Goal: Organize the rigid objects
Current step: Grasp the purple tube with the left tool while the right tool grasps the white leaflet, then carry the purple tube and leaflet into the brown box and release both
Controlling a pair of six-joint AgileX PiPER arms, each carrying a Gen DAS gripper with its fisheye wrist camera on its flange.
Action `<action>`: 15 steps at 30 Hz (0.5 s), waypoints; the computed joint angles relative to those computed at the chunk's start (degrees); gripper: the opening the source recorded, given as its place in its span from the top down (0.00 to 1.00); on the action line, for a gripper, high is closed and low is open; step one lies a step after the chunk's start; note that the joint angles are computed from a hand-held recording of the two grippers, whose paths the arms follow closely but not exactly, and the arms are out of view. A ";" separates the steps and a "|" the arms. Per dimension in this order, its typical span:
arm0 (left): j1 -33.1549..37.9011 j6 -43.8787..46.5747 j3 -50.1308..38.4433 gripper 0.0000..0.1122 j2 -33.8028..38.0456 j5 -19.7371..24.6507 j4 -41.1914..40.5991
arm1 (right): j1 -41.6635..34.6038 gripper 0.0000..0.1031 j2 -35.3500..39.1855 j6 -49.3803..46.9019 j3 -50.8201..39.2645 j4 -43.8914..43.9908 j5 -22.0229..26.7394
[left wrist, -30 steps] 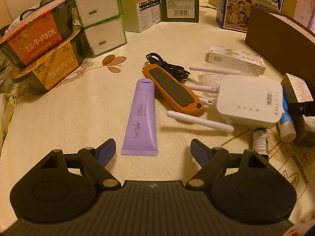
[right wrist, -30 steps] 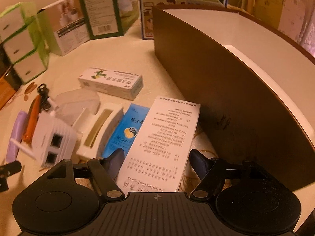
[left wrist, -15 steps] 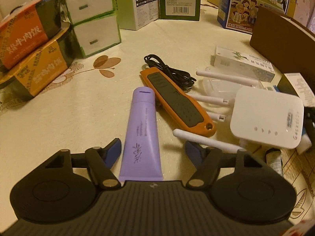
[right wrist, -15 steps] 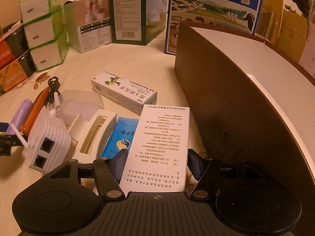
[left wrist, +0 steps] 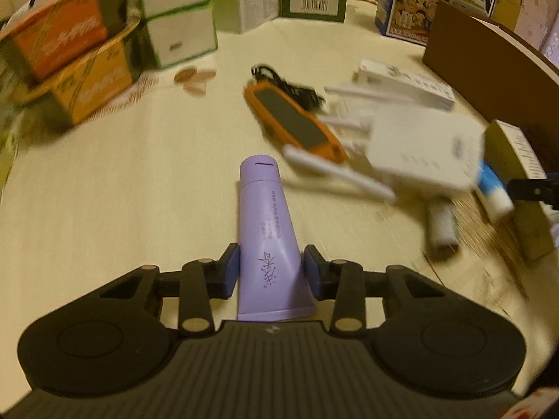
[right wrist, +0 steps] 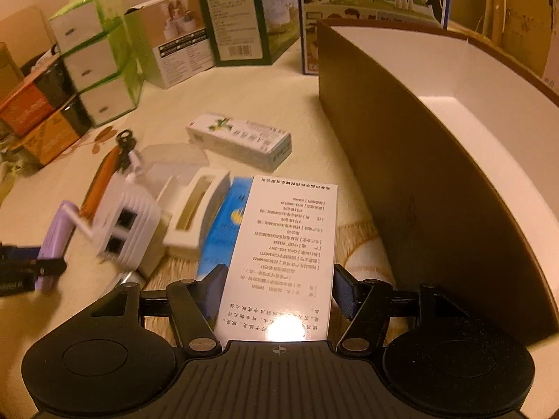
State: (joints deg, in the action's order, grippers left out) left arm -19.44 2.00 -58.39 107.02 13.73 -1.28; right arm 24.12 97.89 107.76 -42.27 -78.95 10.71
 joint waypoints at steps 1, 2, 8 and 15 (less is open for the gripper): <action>-0.62 -3.10 1.68 0.69 -1.33 0.22 1.78 | 0.32 0.42 -0.62 -0.40 0.85 0.59 0.07; -1.20 -5.90 3.04 0.69 -2.38 0.38 3.49 | 0.59 0.42 -1.26 -1.59 1.68 1.71 0.03; -2.57 -13.01 2.10 0.68 -2.55 2.58 8.31 | 1.51 0.42 -2.53 0.69 4.17 0.48 1.09; -2.96 -16.58 -5.22 0.70 2.56 4.76 11.90 | -1.05 0.41 -0.59 -3.24 1.30 4.72 -0.65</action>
State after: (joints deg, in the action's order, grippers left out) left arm -22.40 -14.58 -63.60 109.58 18.49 10.62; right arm 23.07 97.30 104.52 -40.97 -74.22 10.06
